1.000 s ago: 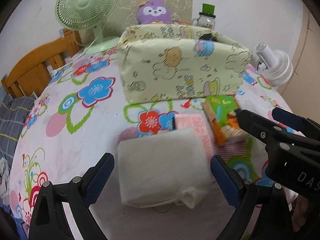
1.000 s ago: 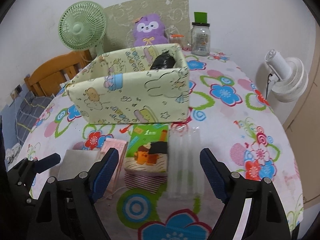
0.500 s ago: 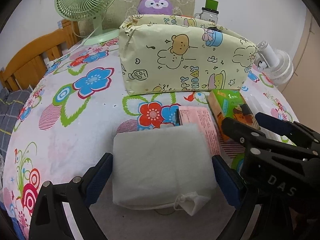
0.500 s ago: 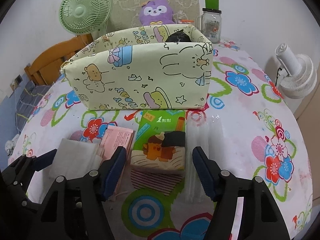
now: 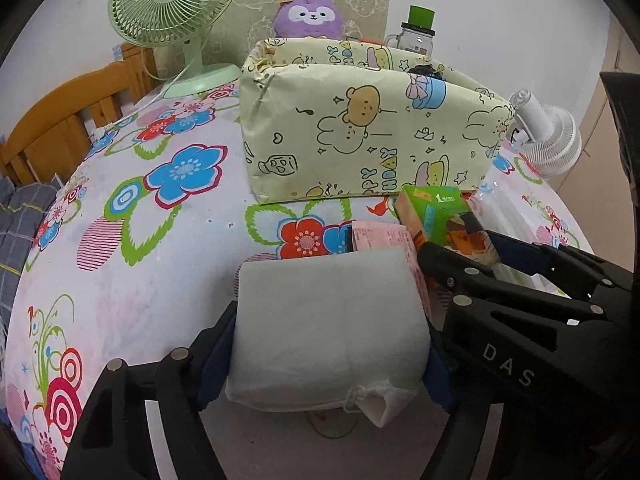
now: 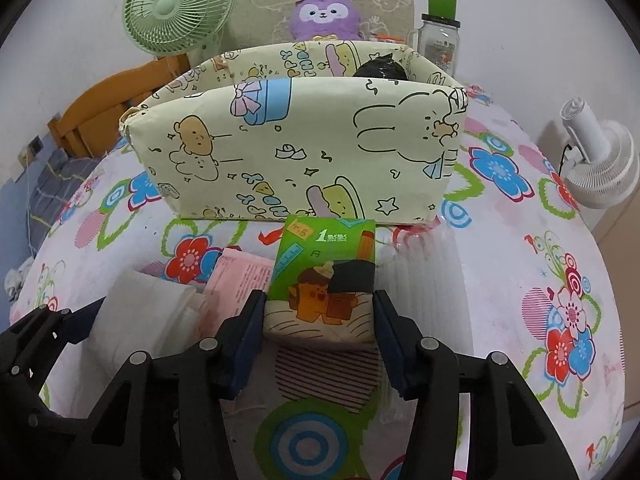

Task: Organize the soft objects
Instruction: 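Close the left gripper on the white pad while the right gripper grasps the green snack box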

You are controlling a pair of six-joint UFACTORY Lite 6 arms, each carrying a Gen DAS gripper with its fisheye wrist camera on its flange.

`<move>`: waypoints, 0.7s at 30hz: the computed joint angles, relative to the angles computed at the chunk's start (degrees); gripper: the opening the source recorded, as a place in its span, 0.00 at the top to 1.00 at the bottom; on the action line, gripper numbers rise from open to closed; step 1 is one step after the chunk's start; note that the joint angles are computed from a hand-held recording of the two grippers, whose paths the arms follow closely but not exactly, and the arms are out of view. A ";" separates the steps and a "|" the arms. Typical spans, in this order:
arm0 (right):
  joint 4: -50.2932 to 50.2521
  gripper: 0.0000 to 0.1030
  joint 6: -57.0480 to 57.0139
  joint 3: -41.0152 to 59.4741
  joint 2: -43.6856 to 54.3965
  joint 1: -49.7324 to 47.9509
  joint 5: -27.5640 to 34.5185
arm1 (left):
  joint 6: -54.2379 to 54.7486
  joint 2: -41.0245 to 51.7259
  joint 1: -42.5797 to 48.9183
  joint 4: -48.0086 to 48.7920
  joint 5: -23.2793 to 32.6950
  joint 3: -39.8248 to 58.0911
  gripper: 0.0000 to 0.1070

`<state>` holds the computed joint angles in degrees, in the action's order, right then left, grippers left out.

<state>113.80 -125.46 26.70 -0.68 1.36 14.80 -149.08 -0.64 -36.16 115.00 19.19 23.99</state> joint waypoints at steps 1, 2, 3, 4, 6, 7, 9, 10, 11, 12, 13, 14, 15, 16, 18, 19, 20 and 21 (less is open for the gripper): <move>0.08 0.46 0.16 0.02 0.00 0.10 -0.08 | 0.19 -0.12 0.08 -0.09 -0.08 -0.01 0.26; -0.11 0.47 0.55 0.04 -0.08 0.14 -0.20 | 1.01 -0.25 0.07 -0.85 -0.11 0.09 0.26; -0.81 0.48 1.44 0.09 -0.20 0.00 -0.28 | 1.76 -0.44 -0.04 -1.56 -0.04 0.10 0.26; -1.26 0.48 2.05 0.08 -0.31 0.01 -0.25 | 2.38 -0.61 -0.13 -2.13 -0.03 0.12 0.27; -2.76 0.49 3.67 0.21 -0.57 0.03 -0.39 | 3.94 -1.09 -0.17 -3.35 -0.25 0.20 0.27; -2.86 0.49 3.80 0.11 -1.01 0.15 -0.70 | 4.26 -1.12 -0.11 -3.53 -0.33 0.26 0.27; -4.37 0.49 5.25 -0.27 -2.16 0.07 -0.97 | 6.37 -1.58 -0.53 -5.58 -0.10 0.34 0.27; -6.35 0.49 7.09 -0.54 -2.91 -0.34 -0.74 | 7.25 -1.97 -0.72 -6.45 -0.09 0.37 0.27; -7.92 0.49 8.33 -0.73 -3.39 -0.88 -0.43 | 7.93 -2.32 -0.88 -7.12 -0.08 0.34 0.27; -10.29 0.49 10.54 -0.90 -4.29 -1.37 -0.21 | 9.60 -2.98 -1.15 -8.74 -0.01 0.35 0.27; -11.30 0.49 11.55 -1.09 -4.96 -1.60 -0.12 | 10.65 -3.48 -1.41 -9.77 0.12 0.39 0.27; -12.39 0.49 12.61 -1.25 -5.59 -1.84 0.02 | 11.88 -3.99 -1.62 -10.88 0.21 0.44 0.27; -14.06 0.49 14.21 -1.46 -6.51 -2.23 0.27 | 13.15 -4.43 -1.88 -12.08 0.40 0.53 0.27; -15.10 0.49 15.25 -1.54 -7.00 -2.46 0.35 | 14.46 -4.85 -2.25 -13.48 0.66 0.57 0.27; -18.86 0.49 18.93 -1.68 -8.31 -3.05 0.77 | 17.34 -5.74 -2.74 -16.35 0.98 0.75 0.27; -20.38 0.49 20.47 -1.80 -9.02 -3.30 0.88 | 18.46 -6.25 -3.01 -17.52 1.12 0.77 0.27; -21.98 0.49 22.09 -1.84 -9.70 -3.41 0.91 | 19.02 -6.59 -2.95 -17.87 1.10 0.75 0.27; -23.06 0.49 23.21 -1.90 -10.24 -3.46 0.89 | 20.16 -7.02 -3.11 -18.89 1.18 0.82 0.27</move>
<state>90.73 -102.25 24.80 -10.92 -2.10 15.69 -128.92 -7.66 -39.27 96.11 20.37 24.81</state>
